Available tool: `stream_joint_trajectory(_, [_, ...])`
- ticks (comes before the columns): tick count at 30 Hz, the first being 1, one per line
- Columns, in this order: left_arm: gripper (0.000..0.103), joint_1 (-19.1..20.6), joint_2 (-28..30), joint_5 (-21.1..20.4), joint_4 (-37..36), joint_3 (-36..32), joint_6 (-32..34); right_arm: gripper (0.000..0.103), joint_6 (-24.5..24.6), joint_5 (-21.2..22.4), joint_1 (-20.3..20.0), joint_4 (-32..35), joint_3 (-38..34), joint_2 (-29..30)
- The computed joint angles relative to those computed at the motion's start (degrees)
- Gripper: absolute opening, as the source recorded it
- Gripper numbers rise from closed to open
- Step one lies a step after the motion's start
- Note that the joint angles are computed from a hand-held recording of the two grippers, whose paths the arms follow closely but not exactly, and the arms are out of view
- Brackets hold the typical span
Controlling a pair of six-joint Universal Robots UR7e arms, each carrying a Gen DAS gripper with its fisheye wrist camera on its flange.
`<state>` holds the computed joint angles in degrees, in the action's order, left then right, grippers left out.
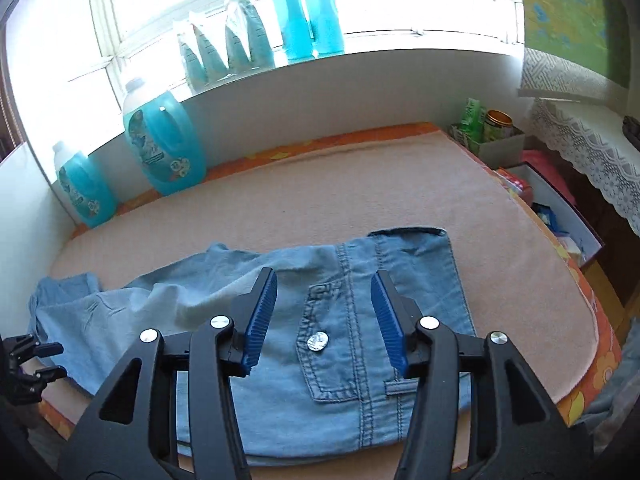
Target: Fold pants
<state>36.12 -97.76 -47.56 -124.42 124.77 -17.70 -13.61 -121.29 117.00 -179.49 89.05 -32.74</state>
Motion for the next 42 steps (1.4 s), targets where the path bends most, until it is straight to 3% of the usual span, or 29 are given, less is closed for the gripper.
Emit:
stream_joint_trajectory(4, [0.040,0.62,-4.43,6.38,6.61,1.34,-7.50,0.057,-2.14,3.65,-0.87,17.63,-15.22,7.36])
stream_joint_trajectory(11, [0.040,2.60,-9.25,10.80,11.94,2.74,-13.78,0.057,1.06,11.17,-4.33,44.94,-40.48,20.36])
stream_joint_trajectory(17, [0.040,2.51,-11.86,11.92,12.39,3.49,-14.75,0.057,1.37,13.54,-5.59,51.54,-45.69,24.08])
stream_joint_trajectory(22, [0.040,1.98,-12.69,14.19,14.61,3.49,-15.76,0.055,-1.54,13.37,-4.86,49.35,-43.60,23.95])
stream_joint_trajectory(24, [0.040,2.60,-12.45,14.43,14.43,3.45,-15.53,0.027,-2.05,12.77,-4.44,48.46,-42.45,23.80])
stream_joint_trajectory(26, [0.040,3.49,-12.09,14.10,13.51,3.59,-15.11,0.019,-3.22,10.75,-3.63,44.65,-40.17,23.35])
stream_joint_trajectory(30, [0.040,5.14,-11.07,13.60,11.83,3.97,-13.92,0.011,-4.06,9.41,-2.36,34.44,-33.85,20.44])
stream_joint_trajectory(35, [0.040,5.94,-10.57,13.39,10.94,4.17,-13.12,0.007,-10.46,5.40,-0.32,16.85,-28.89,18.53])
stream_joint_trajectory(37, [0.040,6.05,-10.48,13.15,10.74,4.26,-12.92,0.007,-10.72,2.52,-0.13,17.04,-31.00,20.16])
stream_joint_trajectory(42, [0.040,5.33,-11.66,12.84,12.43,4.34,-13.77,0.007,-8.11,-1.13,-1.05,26.59,-37.46,24.26])
